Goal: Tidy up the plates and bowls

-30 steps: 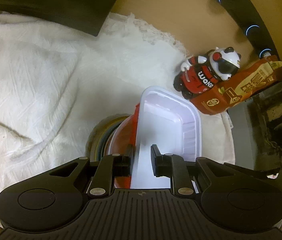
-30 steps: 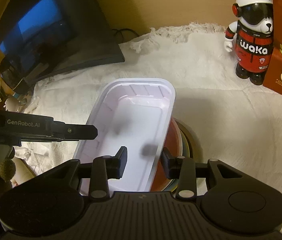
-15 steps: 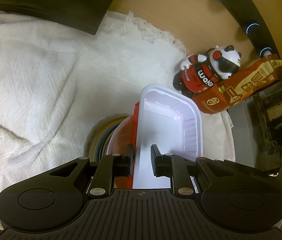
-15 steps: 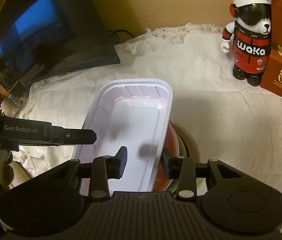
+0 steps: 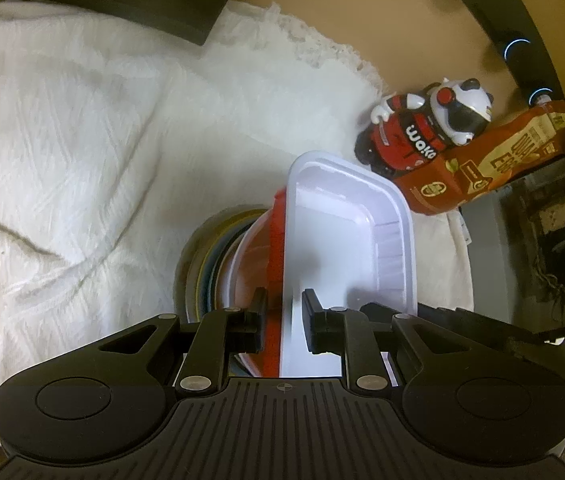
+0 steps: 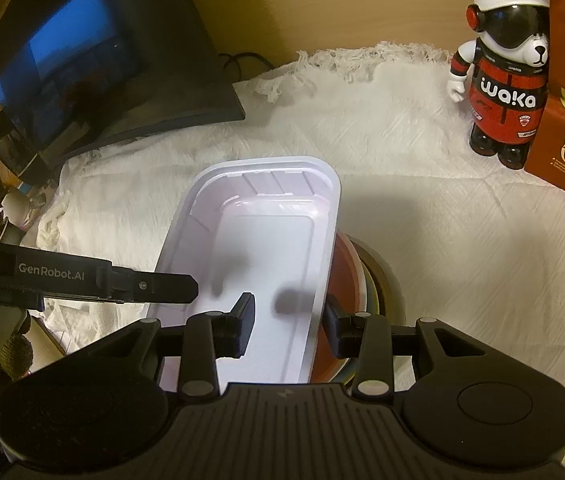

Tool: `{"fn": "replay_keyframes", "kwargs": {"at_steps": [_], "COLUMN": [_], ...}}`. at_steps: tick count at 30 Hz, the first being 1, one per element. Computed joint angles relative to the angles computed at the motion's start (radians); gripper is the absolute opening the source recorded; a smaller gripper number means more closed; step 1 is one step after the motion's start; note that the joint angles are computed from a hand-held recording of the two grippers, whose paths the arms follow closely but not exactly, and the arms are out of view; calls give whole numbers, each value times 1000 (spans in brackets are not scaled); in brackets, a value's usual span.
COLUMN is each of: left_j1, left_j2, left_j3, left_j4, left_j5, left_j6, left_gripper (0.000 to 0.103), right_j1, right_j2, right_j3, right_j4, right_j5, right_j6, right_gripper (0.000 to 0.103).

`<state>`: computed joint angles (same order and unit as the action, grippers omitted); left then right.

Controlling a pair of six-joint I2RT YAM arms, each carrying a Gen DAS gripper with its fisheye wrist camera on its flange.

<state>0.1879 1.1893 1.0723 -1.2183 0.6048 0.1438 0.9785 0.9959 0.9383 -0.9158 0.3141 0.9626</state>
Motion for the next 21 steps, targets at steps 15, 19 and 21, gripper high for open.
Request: {"fn": "replay_keyframes", "kwargs": {"at_steps": [15, 19, 21], "left_j1": [165, 207, 255], "left_j2": [-144, -250, -317], "left_j3": [-25, -57, -81], "left_j4": [17, 21, -4], "left_j5": [96, 128, 166], "left_j6": [114, 227, 303], "left_gripper": [20, 19, 18], "right_j1": [265, 456, 555], "right_j2": [12, 138, 212], "right_j3": [67, 169, 209], "right_j4": [-197, -442, -576], "right_j5": [369, 542, 601], "right_j6": [340, 656, 832], "right_gripper": [38, 42, 44]}}
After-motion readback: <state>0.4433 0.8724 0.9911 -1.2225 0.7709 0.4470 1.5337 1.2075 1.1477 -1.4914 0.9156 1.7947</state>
